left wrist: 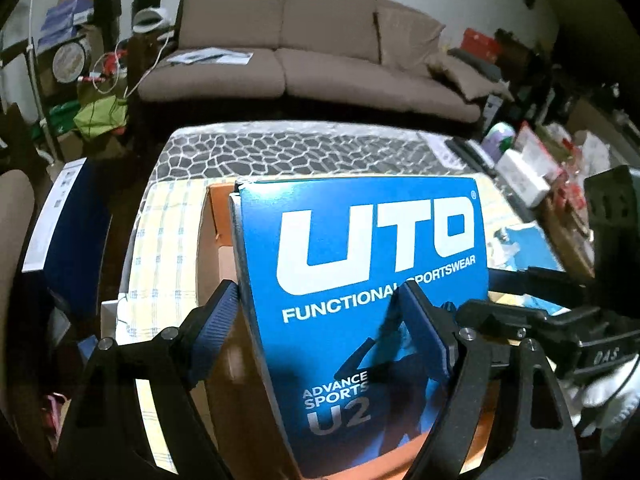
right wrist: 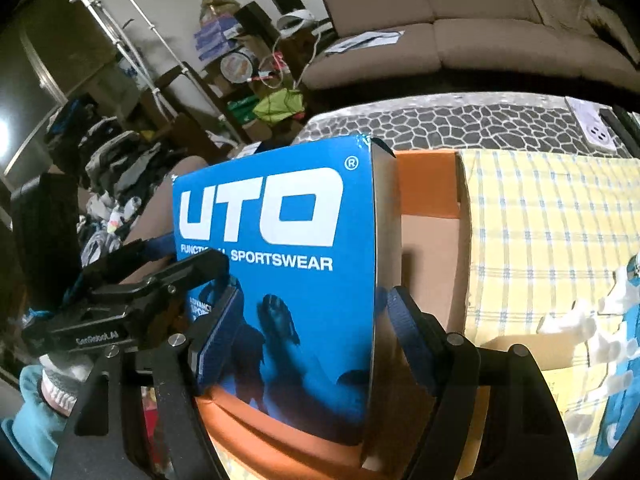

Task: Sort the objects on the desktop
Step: 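Carry the blue UTO box over the orange tray and lower it inside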

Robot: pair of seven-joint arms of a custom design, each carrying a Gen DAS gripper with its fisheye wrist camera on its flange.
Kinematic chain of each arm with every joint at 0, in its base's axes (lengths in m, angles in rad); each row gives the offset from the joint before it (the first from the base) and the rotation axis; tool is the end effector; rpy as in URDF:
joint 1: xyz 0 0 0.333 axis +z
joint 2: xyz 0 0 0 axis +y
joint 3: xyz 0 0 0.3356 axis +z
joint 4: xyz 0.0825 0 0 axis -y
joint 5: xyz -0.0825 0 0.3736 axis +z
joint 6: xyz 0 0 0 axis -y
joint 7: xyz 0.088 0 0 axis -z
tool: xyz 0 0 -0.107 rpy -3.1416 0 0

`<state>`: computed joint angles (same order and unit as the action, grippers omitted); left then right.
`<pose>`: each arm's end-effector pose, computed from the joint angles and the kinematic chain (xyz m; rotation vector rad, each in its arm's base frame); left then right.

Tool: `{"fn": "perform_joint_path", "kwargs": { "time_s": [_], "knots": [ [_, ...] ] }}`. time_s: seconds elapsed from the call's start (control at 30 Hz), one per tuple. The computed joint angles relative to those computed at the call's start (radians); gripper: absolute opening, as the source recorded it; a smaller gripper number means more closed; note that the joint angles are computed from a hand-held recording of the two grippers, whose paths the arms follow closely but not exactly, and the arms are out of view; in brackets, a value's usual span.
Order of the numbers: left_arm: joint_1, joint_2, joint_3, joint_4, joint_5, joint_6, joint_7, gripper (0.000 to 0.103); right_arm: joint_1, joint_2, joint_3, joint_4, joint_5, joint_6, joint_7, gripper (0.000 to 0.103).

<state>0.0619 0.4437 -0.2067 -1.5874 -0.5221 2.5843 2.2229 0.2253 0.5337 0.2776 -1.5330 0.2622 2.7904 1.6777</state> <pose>0.7158 -0.0691 0.4663 -1.5437 2.2827 -0.9737 0.6778 0.3072 0.4611 -1.7433 1.5899 -0.0911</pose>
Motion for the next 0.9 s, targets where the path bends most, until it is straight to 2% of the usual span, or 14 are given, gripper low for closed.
{"fn": "perform_joint_path", "kwargs": {
  "time_s": [0.13, 0.37, 0.5, 0.63, 0.73, 0.9],
  "knots": [
    [-0.037, -0.017, 0.022, -0.032, 0.08, 0.056, -0.006, 0.078, 0.031, 0.042, -0.038, 0.066, -0.034, -0.107, 0.05, 0.076],
    [-0.031, -0.108, 0.039, -0.175, 0.117, 0.182, 0.017, 0.08, 0.104, 0.052, -0.116, 0.07, -0.163, -0.188, 0.119, 0.075],
    [-0.029, -0.144, 0.057, -0.251, 0.139, 0.248, 0.001, 0.08, 0.149, 0.062, -0.161, 0.109, -0.263, -0.267, 0.173, 0.076],
    [-0.019, -0.146, 0.067, -0.264, 0.146, 0.214, -0.023, 0.08, 0.167, 0.085, -0.172, 0.152, -0.315, -0.318, 0.203, 0.081],
    [-0.021, -0.142, 0.082, -0.269, 0.172, 0.19, -0.062, 0.08, 0.185, 0.101, -0.186, 0.185, -0.348, -0.357, 0.235, 0.079],
    [0.031, -0.134, 0.046, -0.247, 0.08, 0.088, -0.023, 0.079, 0.198, 0.127, -0.194, 0.238, -0.386, -0.409, 0.264, 0.081]
  ]
}}
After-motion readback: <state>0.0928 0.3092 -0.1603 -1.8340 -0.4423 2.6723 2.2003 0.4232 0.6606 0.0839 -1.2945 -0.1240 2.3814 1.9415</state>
